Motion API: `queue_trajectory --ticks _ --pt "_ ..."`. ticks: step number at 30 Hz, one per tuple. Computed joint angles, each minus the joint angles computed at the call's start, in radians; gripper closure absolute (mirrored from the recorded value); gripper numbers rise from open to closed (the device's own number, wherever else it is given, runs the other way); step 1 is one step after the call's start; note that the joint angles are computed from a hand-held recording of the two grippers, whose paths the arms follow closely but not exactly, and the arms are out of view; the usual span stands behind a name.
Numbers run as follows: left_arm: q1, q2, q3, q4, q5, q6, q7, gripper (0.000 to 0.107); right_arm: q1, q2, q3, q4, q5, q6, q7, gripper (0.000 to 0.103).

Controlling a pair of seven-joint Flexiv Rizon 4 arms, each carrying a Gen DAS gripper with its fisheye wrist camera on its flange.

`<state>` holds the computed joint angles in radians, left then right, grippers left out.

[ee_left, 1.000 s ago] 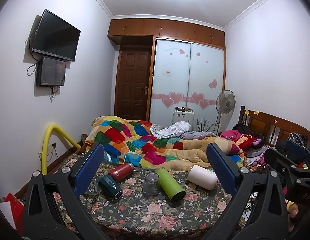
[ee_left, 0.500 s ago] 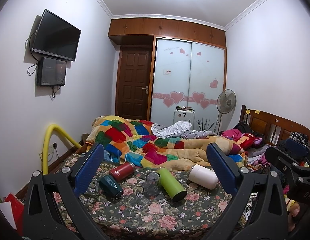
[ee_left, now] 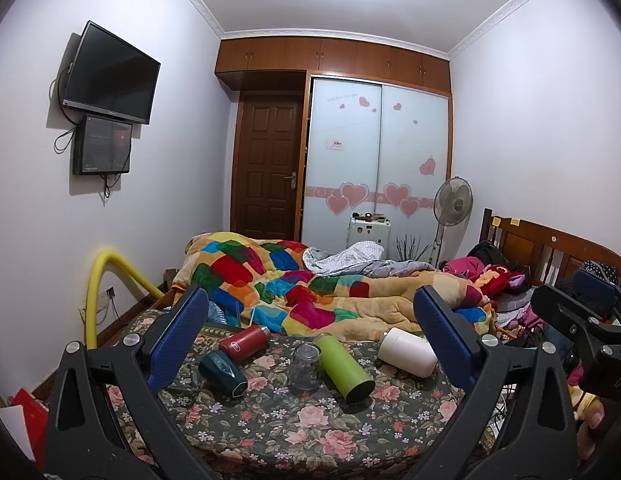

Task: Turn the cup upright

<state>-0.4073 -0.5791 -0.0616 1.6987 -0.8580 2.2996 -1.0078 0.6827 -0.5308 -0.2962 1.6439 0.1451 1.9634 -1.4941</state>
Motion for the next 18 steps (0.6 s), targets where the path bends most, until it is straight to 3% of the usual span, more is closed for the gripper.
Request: queue_trajectory --ticks 18 --pt "-0.003 0.000 -0.003 0.006 0.003 0.017 0.005 0.004 -0.013 0.014 0.017 0.003 -0.006 0.003 -0.013 0.000"
